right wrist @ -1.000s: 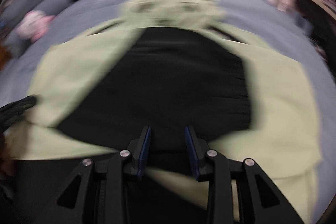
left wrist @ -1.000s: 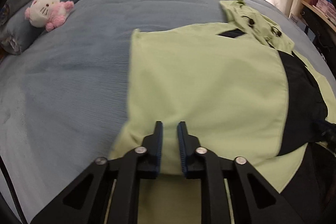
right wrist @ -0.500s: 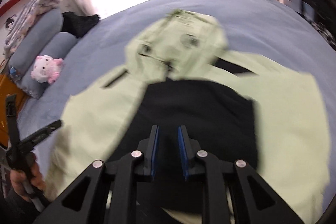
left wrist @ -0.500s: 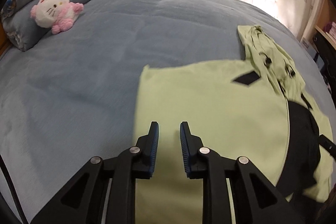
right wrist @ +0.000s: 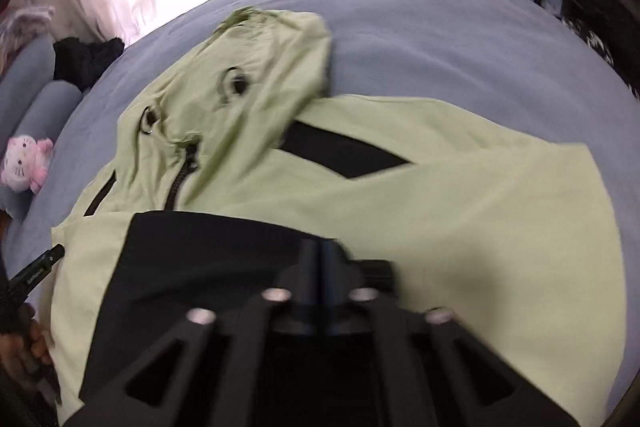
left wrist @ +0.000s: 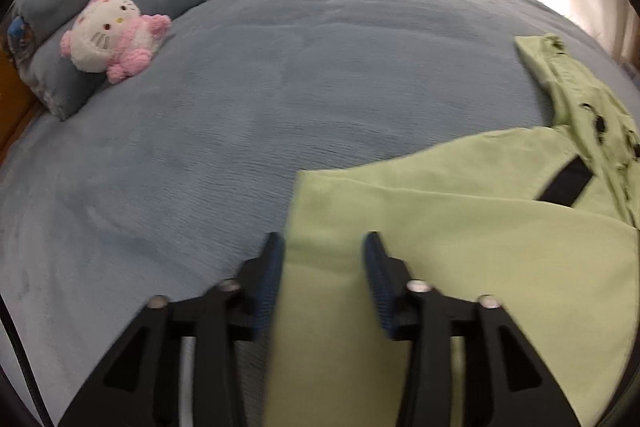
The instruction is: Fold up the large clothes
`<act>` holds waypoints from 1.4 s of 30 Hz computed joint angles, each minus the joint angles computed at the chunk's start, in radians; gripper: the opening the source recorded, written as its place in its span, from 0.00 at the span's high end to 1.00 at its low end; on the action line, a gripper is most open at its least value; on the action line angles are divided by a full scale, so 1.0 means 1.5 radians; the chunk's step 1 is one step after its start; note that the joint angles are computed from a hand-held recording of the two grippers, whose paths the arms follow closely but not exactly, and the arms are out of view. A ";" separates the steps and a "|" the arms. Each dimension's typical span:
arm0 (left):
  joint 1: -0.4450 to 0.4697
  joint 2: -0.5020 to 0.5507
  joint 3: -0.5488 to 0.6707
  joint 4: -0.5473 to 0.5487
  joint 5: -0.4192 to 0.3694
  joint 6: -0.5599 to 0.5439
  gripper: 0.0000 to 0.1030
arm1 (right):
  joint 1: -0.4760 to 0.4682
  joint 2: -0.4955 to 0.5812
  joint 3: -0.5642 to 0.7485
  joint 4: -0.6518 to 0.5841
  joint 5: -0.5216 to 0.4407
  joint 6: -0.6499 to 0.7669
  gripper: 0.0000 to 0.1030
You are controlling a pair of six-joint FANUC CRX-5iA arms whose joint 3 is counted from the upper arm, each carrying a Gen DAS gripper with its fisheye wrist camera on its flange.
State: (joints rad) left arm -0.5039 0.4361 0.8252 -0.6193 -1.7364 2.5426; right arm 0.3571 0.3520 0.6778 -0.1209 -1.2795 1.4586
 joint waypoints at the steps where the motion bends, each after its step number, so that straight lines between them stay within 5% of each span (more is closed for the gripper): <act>1: 0.005 -0.004 -0.006 0.003 0.001 0.001 0.43 | -0.006 -0.001 0.001 -0.010 -0.003 0.010 1.00; 6: 0.009 -0.013 -0.021 0.007 0.008 -0.012 0.42 | 0.017 -0.022 -0.037 0.041 0.016 0.020 1.00; 17: -0.023 -0.032 -0.005 -0.001 -0.030 -0.009 0.42 | -0.014 -0.058 -0.012 -0.054 -0.016 0.002 0.97; 39: -0.280 -0.091 0.113 -0.151 -0.158 -0.028 0.28 | -0.020 -0.306 -0.169 -0.040 -0.054 -0.003 0.95; 42: -0.301 -0.099 0.110 -0.152 -0.166 -0.024 0.28 | -0.023 -0.336 -0.196 -0.031 -0.058 -0.011 0.84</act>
State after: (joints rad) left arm -0.9560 0.2870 0.9907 -0.8471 -1.9852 2.5073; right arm 0.3225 -0.1518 0.3840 -0.1677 -1.3659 1.4424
